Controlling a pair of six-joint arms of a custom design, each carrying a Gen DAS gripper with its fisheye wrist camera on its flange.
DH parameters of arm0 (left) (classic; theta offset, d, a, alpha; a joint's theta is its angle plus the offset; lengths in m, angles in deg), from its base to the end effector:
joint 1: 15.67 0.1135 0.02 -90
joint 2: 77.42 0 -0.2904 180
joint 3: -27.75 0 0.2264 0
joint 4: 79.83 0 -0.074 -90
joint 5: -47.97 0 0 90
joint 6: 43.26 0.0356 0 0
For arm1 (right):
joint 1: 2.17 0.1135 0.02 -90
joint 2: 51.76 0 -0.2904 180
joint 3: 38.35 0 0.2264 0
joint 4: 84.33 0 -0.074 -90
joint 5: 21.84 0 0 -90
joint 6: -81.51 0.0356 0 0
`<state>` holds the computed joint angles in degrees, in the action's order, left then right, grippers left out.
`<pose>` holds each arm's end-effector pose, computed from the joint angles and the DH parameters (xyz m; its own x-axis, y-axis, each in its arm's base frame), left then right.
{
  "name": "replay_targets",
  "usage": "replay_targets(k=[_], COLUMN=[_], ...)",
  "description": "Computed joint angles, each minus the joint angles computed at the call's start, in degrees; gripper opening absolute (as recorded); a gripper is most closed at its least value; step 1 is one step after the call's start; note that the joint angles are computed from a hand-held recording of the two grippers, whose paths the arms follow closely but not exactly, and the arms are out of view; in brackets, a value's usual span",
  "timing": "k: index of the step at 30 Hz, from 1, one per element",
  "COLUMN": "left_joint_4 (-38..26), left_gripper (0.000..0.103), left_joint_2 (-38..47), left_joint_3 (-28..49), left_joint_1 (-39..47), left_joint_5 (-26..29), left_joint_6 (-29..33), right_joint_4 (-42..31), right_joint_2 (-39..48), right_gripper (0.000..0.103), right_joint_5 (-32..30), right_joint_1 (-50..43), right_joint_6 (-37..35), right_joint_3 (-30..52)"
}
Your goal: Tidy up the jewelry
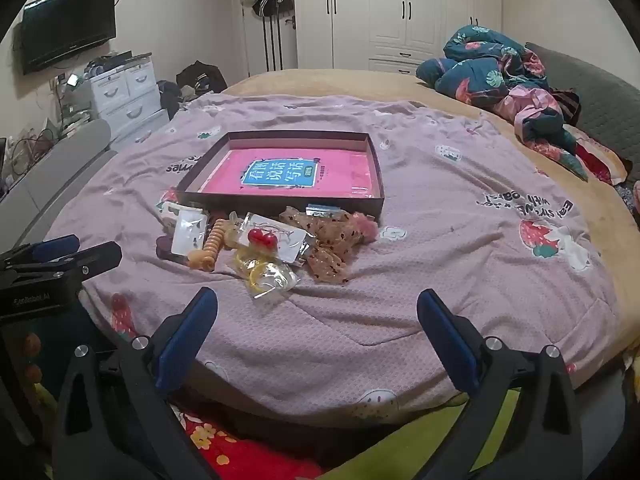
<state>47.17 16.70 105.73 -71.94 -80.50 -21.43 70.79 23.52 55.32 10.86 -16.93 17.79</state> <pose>0.1820 -0.2327 0.2450 -0.6832 -0.2856 -0.6721 -0.2853 0.9516 -0.1144 0.2303 0.0614 0.2446 -0.6146 -0.2891 -0.7340 -0.4708 0.8810 0.0472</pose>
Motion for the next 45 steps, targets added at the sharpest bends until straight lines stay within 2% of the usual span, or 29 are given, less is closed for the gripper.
replay_targets(k=[45], left_joint_4=[-1.5], left_gripper=[0.095], left_joint_2=[-2.3], left_joint_3=[-0.4], left_joint_1=[-0.6], left_joint_5=[-1.6], left_joint_6=[-0.5], right_joint_4=[-1.9], right_joint_2=[-2.5], right_gripper=[0.099], right_joint_5=[-0.8], right_joint_1=[0.3], right_joint_6=[0.4], right_joint_3=[-0.3])
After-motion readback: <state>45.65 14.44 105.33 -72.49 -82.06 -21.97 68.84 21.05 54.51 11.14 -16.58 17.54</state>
